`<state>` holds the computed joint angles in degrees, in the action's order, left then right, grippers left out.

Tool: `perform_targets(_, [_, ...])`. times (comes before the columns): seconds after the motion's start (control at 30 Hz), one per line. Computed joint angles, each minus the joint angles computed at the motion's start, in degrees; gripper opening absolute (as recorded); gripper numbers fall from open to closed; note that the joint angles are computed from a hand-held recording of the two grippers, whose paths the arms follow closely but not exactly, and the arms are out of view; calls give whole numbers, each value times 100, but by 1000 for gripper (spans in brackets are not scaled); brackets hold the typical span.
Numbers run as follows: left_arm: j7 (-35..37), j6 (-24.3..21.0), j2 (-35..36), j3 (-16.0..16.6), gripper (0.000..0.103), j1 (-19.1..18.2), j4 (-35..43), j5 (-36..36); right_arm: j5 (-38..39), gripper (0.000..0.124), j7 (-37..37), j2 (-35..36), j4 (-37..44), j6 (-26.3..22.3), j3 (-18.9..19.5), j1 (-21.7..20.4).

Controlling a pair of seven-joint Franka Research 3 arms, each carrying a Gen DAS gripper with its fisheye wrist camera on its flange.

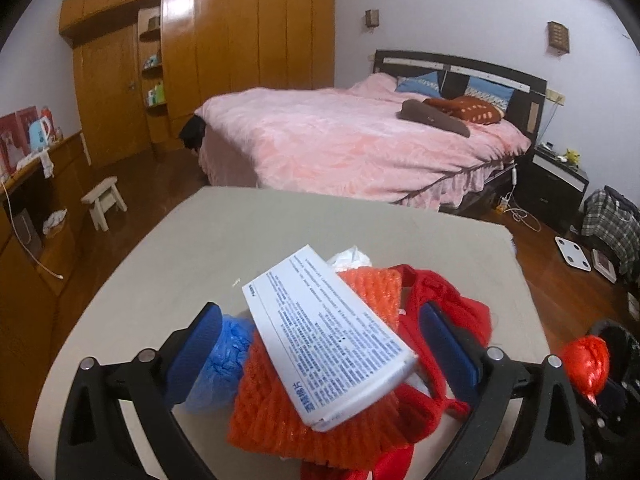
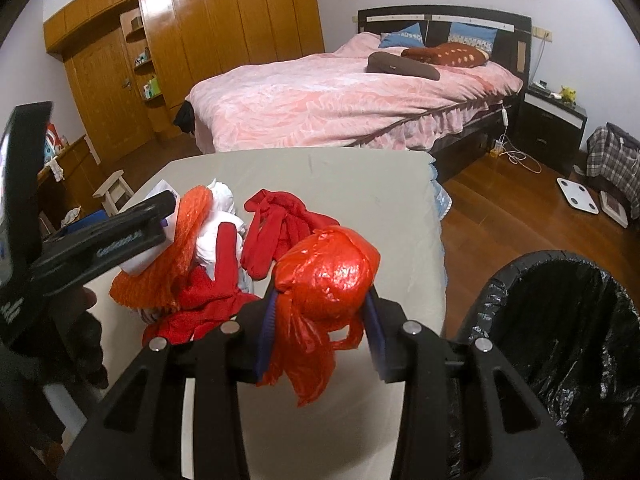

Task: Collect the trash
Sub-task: 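Grasp the white medicine box with the left gripper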

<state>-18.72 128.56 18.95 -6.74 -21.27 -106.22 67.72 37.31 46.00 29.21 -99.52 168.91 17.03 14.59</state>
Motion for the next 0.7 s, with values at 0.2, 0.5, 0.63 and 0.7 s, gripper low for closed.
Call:
perform_targets(0.2, [-237,785,-180,25,76,182,-385,79,45,38,-28,4,-33,-25,21,-24])
perform_targets(0.5, [-738,1332,-732,-118,64,274,-1122,683,127,38,-56,-42,-78,-66,30,-39])
perform_targets(0.63, [-759,1450,-843,-220,65,341,-1317,739,112,39,-47,-53,-114,-70,-4,3])
perform_targets(0.7, [-577,1549,-792,-244,78,401,-1294,586,99,39,-34,-67,-147,-67,-18,22])
